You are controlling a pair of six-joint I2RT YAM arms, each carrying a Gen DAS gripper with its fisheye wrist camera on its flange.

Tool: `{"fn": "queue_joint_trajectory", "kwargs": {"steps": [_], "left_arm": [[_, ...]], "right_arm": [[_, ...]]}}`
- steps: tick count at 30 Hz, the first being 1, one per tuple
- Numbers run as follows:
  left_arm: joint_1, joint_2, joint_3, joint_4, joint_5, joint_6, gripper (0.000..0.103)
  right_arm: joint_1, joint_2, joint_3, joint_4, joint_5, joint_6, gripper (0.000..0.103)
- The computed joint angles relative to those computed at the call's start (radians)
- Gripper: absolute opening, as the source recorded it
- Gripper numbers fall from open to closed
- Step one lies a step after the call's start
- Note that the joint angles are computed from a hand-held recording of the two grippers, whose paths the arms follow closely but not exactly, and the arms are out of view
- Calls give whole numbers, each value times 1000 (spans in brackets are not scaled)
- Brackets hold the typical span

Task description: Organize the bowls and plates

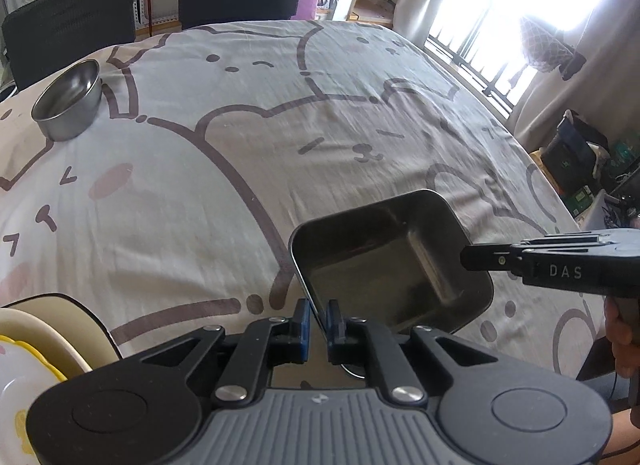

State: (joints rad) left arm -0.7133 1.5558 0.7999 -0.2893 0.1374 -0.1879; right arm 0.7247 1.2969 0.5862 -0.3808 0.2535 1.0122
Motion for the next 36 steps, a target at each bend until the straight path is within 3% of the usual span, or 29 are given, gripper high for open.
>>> {"fn": "queue_joint_trajectory", "kwargs": {"steps": [8,11,15,19,21,22,23,26,28,30,36], "left_arm": [[-6,-5,10,-29,12,-21,9],[-10,-5,9,-32,11,-22,17],[-20,-14,7,-40,2,-21,37],[-16,-35,-1,-44,1,-18,51],[-10,-49,-4,-47,8,-16,62],[-5,-56,-3,-53,17,-13,73],[5,-68,-6,-55,33,-8,82],[39,-117,-9,-73,58,15,91],[66,-152,-5,-92,62,34,97],[109,-200,-8,-109,66,65,101],[316,-327,-16,-140,88,245,103]], "right_arm": [[11,20,11,-15,20,-31,6],[16,26,12,-10,32,-44,6],[26,36,28,-33,53,-53,11],[31,31,56,-99,69,-54,45],[36,22,69,-132,72,-50,56],[42,18,76,-148,76,-43,64],[51,14,86,-165,87,-37,67],[87,5,118,-211,131,-18,79],[106,-4,138,-229,161,-9,93],[120,-12,155,-233,195,5,101],[151,47,242,-229,293,46,102]]}}
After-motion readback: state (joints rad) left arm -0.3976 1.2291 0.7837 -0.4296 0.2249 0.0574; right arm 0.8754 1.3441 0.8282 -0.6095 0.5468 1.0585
